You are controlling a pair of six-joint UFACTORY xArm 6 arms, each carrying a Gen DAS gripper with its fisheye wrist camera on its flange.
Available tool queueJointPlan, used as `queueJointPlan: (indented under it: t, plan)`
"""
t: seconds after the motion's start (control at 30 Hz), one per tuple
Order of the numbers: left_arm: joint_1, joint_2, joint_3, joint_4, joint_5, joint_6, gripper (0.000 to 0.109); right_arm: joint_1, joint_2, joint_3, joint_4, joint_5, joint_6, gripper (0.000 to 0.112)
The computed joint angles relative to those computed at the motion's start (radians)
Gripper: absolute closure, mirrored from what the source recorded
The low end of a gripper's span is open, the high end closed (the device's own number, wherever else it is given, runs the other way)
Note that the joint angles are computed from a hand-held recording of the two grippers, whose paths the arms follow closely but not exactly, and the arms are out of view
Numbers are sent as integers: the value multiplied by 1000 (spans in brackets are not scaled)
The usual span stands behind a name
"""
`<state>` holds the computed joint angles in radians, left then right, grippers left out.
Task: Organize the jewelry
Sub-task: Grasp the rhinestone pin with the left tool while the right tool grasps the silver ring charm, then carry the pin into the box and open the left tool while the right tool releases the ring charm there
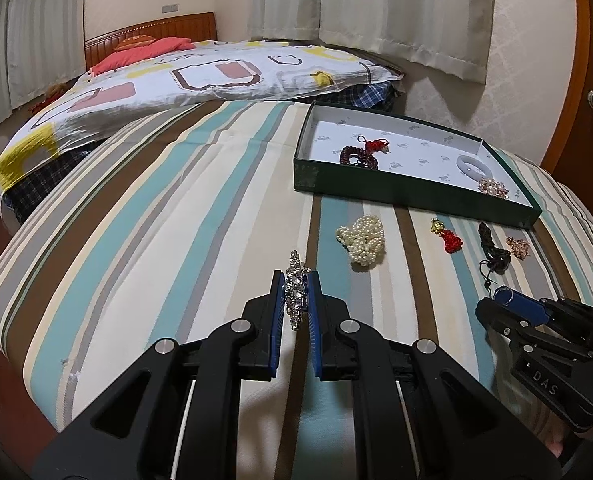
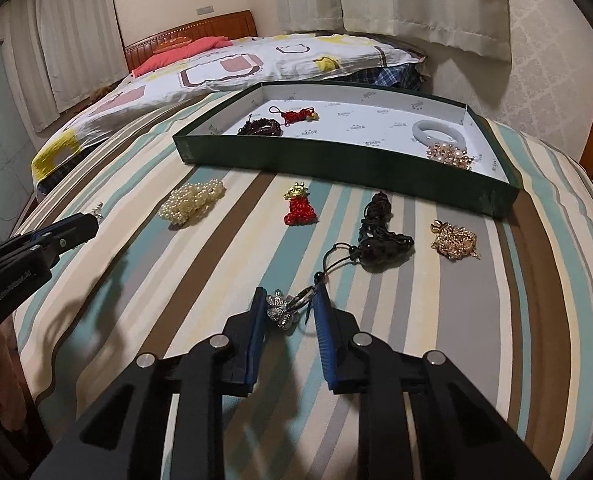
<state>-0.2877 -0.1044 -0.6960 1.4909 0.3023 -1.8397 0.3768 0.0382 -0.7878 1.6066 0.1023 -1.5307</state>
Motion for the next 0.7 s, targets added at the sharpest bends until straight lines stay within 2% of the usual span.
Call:
queueJointPlan:
  t: [0.37, 0.7]
  plan:
    - [-24, 12, -48, 11, -13, 0, 97, -42, -54, -14, 100, 5, -99, 88]
    - [-21, 137, -259, 35, -82, 24, 97, -114, -2, -180, 195, 17, -211, 88]
